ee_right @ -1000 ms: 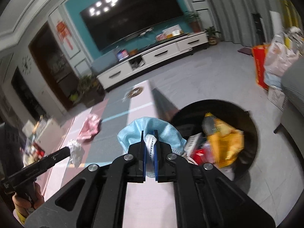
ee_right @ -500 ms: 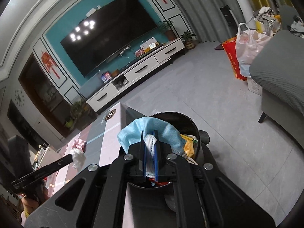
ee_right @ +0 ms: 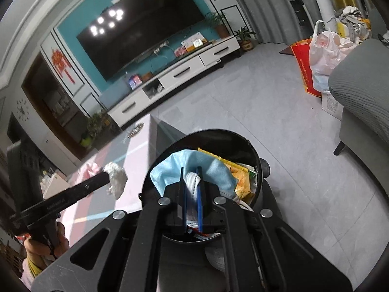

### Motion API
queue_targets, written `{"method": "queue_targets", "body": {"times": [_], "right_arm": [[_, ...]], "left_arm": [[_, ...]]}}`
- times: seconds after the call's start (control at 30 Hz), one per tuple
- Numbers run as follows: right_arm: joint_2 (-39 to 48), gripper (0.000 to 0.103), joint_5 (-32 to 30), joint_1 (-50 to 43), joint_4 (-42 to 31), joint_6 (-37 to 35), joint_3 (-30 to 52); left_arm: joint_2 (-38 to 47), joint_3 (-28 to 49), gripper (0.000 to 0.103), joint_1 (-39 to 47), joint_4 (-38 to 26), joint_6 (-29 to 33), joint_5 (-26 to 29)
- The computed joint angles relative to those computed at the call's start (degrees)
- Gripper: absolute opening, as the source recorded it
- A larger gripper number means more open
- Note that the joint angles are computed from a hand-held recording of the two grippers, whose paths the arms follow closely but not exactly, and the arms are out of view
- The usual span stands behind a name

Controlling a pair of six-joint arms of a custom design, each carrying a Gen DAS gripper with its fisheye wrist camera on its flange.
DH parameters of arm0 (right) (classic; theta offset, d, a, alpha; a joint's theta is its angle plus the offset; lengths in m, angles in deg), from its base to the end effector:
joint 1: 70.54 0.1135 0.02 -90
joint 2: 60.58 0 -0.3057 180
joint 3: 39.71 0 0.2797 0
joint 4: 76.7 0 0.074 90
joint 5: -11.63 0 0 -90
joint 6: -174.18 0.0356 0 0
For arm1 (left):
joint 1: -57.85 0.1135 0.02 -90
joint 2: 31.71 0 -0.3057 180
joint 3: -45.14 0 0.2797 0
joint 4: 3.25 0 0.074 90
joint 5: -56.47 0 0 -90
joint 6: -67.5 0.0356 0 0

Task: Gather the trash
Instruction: 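Open the left gripper to drop the tissue while the right releases the mask, then move both tools back toward the pink plastic bag on the table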

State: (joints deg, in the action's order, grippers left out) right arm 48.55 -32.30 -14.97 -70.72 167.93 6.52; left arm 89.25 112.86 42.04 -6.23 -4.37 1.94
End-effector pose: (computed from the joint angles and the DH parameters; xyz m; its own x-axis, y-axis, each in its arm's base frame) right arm 0.1916 0.2342 0.0706 -0.3995 0.6370 -0.6593 0.4328 0.7650 0.4769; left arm 0.3811 -0.1294 0.0660 -0.5944 0.4317 -0.6785 0.7547 0.5907 -0.2854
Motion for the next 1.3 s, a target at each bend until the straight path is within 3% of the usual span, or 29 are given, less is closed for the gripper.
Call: {"method": "queue_targets", "body": {"times": [0.23, 0.47, 0.73, 0.93, 1.0, 1.3], "right_arm": [[3.32, 0.007, -3.25, -2.33, -0.75, -0.72, 2.55], [5.03, 0.007, -5.47, -4.09, -0.35, -1.74, 4.14], [7.48, 0.008, -9.21, -5.76, -5.54, -1.91, 8.31], [9.37, 0.011, -12.20, -6.52, -5.46, -2.91, 9.71], [9.66, 0.014, -12.86, -6.76, -6.42, -3.04, 10.40], [9.41, 0.018, -12.40, -6.72, -7.22, -1.99, 10.47]], "left_arm": [[4.55, 4.21, 0.015, -2.30, -0.90, -1.25, -1.82], [8.54, 7.97, 0.016, -4.29, -4.41, 2.01, -5.24], [11.27, 10.20, 0.016, -5.75, -5.03, 2.70, -8.73], [11.76, 10.68, 0.024, -5.26, -5.09, 2.40, -8.98], [11.53, 10.22, 0.032, -4.86, -4.49, 2.23, -8.81], [10.77, 10.05, 0.037, -3.09, -4.59, 2.64, -7.21]]}}
